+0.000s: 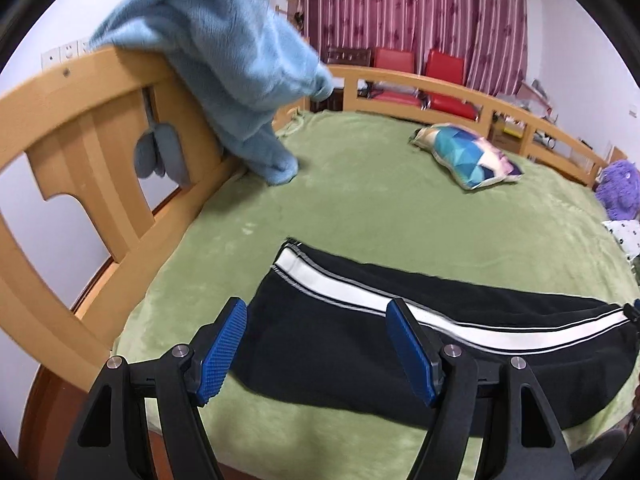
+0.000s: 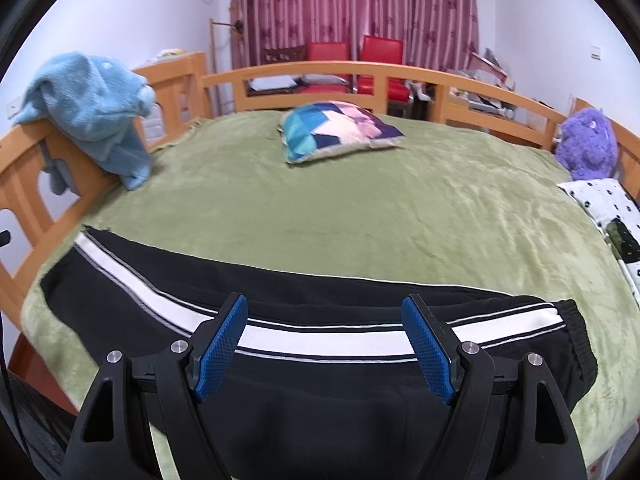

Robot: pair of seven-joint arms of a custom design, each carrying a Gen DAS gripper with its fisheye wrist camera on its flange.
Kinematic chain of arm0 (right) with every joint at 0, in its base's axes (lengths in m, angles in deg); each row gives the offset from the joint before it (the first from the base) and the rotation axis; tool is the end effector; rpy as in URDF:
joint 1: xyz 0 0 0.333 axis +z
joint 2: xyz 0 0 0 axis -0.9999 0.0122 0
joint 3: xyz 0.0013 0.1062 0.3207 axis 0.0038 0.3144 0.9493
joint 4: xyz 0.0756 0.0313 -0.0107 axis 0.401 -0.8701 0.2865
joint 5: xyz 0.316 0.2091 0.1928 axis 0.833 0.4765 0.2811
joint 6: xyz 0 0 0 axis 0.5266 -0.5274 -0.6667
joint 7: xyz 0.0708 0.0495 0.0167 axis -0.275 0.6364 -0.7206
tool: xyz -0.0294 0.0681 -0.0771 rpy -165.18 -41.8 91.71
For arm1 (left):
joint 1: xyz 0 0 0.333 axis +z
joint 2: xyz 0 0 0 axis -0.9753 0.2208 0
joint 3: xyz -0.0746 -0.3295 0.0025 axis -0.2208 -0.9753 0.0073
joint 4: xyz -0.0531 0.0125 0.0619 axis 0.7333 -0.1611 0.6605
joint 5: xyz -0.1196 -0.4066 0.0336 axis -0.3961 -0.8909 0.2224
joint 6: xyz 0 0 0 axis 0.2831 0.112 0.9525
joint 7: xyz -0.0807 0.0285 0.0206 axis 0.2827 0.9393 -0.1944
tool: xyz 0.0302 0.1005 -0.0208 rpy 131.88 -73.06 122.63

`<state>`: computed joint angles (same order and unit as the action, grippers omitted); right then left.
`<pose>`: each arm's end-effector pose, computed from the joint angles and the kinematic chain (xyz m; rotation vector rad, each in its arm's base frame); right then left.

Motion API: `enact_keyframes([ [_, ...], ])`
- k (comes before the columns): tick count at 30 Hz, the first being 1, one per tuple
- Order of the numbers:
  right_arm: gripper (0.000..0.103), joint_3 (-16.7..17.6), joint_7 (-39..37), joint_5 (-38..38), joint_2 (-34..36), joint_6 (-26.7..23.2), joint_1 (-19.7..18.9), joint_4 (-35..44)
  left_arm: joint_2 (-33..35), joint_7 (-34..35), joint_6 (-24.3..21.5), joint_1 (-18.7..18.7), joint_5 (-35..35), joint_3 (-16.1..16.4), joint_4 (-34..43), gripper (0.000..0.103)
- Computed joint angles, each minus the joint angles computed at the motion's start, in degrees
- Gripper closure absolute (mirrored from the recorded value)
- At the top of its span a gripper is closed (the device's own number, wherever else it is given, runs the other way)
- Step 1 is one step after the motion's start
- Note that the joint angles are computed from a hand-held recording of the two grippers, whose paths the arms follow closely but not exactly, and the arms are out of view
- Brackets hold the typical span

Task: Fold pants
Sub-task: 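Close both grippers on the striped waistband edge of the sweatpants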

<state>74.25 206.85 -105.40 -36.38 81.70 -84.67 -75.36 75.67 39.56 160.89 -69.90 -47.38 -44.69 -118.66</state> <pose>0.4764 0.1550 0.4875 -1.6338 1.8308 -0.7818 0.5332 0.0493 0.5232 -1.7616 1.7082 -0.7471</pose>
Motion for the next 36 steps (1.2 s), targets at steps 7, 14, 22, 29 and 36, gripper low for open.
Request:
enact_keyframes([
  [7, 0.024, -2.9, -2.4, 4.4, 9.4, -3.1, 1.6, 4.7, 14.6, 6.6, -3.0, -1.3, -4.5, 1.6, 11.5, 0.035],
  [14, 0.025, -5.5, -5.8, 6.1, 17.4, -3.3, 4.4, 9.9, 29.3, 3.3, -6.7, -2.1, 3.4, 2.3, 26.0, 0.052],
  [22, 0.025, -7.0, -17.1, 11.7, 25.1, -2.1, 7.0, 15.3, 38.2, 4.3, -11.8, -0.4, 4.0, 0.3, 35.3, 0.092],
  [29, 0.026, -5.0, -33.6, 22.3, 30.9, -5.6, 7.7, 20.9, 36.9, 9.6, -11.7, 1.2, -2.5, -2.0, 34.2, 0.1],
  [36, 0.028, 1.0, -54.7, 40.2, 33.2, -3.9, 5.1, 23.3, 34.5, 10.1, -11.1, 1.2, -5.9, -1.9, 32.7, 0.1],
])
